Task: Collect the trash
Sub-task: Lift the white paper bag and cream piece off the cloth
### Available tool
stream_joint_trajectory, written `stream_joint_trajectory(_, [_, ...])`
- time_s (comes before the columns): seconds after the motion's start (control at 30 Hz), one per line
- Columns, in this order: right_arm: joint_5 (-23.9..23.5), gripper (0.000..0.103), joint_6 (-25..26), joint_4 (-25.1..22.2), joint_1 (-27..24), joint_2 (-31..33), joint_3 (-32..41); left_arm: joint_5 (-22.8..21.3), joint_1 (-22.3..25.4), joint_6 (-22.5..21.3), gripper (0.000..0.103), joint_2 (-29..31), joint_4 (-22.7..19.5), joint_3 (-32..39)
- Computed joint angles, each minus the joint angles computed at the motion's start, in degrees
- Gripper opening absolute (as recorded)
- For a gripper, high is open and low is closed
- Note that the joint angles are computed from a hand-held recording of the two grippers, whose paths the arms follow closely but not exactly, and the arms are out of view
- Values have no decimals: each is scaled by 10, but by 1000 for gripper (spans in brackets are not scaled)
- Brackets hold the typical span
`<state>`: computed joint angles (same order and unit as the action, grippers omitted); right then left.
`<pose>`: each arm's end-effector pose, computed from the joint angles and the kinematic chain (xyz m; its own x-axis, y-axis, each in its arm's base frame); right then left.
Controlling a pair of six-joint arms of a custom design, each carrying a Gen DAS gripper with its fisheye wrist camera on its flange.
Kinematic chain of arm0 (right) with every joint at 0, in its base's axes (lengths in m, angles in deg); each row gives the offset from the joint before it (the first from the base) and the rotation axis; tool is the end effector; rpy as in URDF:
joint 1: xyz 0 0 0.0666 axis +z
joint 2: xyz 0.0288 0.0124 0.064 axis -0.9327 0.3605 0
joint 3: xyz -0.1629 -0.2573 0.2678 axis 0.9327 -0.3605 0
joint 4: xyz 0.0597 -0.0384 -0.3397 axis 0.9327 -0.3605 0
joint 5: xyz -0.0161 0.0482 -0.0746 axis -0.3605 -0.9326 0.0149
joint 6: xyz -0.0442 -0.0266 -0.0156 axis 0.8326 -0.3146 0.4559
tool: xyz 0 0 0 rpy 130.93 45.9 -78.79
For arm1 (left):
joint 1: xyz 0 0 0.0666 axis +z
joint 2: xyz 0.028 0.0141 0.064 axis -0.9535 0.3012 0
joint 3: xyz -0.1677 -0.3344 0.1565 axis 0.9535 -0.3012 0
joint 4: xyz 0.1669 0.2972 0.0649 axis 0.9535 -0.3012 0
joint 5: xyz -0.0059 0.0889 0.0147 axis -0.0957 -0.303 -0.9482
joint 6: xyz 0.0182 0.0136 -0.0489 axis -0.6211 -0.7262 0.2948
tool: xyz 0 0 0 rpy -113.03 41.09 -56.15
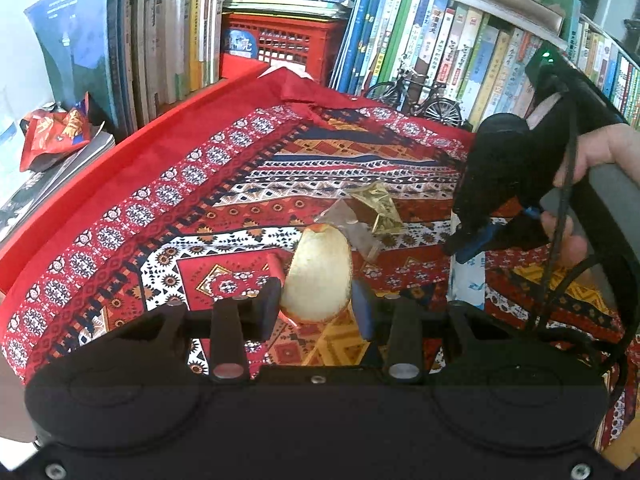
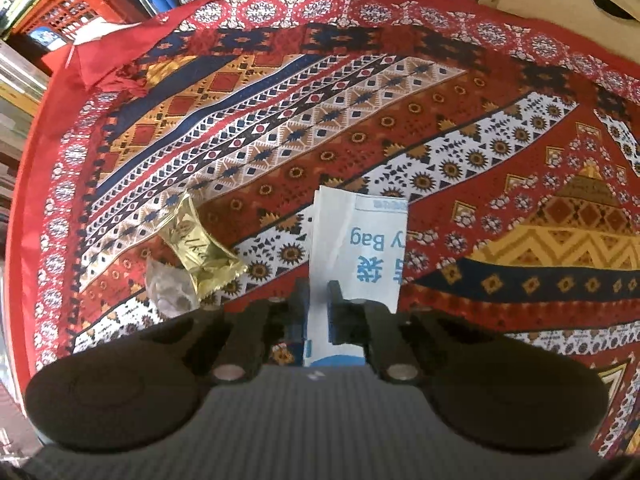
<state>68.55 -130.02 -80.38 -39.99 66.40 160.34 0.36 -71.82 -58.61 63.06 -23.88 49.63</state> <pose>0.4497 0.2436 0.4139 -0.6635 0.7331 -0.1492 0.7088 0.6798 0.1882 0.3937 -0.0095 0.4278 -0.7148 0.2963 -0.6335 0.4634 0.8791 -0.1117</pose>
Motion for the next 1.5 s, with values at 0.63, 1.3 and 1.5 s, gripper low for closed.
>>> stream_joint_trajectory(0.63, [-18, 89, 108, -4, -15, 8, -24, 4, -2, 22, 36, -5, 9, -15])
stream_joint_trajectory(1.3, [25, 26, 120, 12, 10, -22, -26, 14, 2, 24, 36, -10, 2, -10])
stream_joint_trajectory(1.5, [19, 21, 112, 27, 15, -45, -39, 14, 6, 27, 36, -13, -1, -12])
